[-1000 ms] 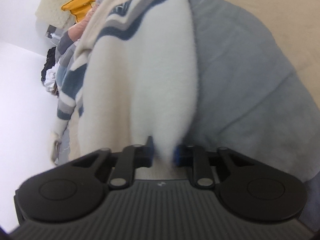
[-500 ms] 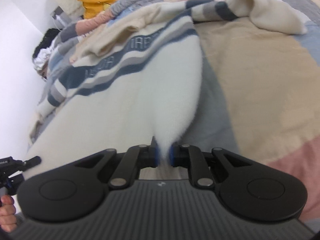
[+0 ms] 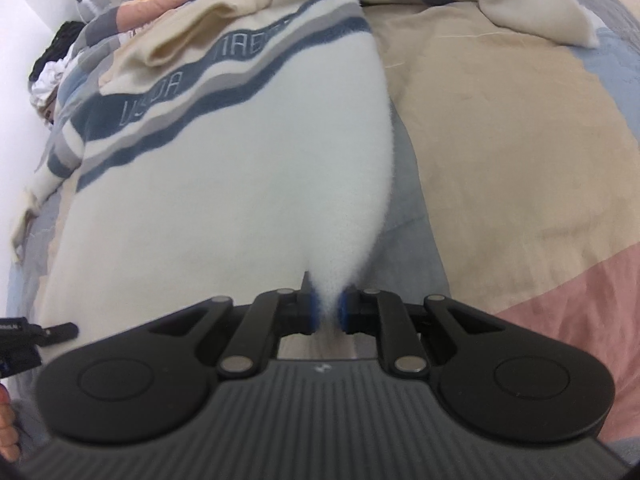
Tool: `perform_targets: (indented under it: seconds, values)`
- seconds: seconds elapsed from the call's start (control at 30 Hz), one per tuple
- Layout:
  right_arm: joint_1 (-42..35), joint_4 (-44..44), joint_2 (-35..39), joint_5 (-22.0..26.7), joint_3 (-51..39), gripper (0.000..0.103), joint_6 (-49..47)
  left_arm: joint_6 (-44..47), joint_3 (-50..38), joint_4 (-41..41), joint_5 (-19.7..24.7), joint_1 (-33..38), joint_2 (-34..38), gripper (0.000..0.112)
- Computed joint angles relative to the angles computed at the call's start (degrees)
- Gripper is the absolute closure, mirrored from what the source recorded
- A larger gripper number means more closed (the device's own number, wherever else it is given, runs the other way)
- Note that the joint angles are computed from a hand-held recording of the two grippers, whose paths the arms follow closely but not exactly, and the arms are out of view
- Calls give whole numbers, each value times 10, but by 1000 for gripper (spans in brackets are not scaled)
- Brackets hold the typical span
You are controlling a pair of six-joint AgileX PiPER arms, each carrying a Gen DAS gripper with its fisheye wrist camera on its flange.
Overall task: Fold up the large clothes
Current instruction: 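Grasp the cream sweater hem with both grippers and lift it, then open both grippers and release the sweater onto the quilt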
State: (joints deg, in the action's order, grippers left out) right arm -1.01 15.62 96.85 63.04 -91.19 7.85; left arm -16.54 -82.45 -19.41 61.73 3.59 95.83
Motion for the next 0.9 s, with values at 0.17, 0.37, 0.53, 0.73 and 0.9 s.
perform_targets:
  seconds: [0.17, 0.37, 0.53, 0.73, 0.9]
  values:
    - [-21, 40, -33, -39, 40, 86, -4, -18, -15, 33, 15, -16, -8, 73]
    - [0, -9, -83, -70, 56, 81, 19, 18, -41, 49, 31, -33, -45, 58]
    - [1, 2, -117, -88, 46, 81, 16, 20, -81, 87, 18, -66, -80, 58]
    - [23, 17, -112, -121, -37, 81, 11, -3, -179, 124, 6, -108, -65, 58]
    - [41, 12, -59, -155, -141, 81, 30, -35, -265, 182, -13, -148, -22, 58]
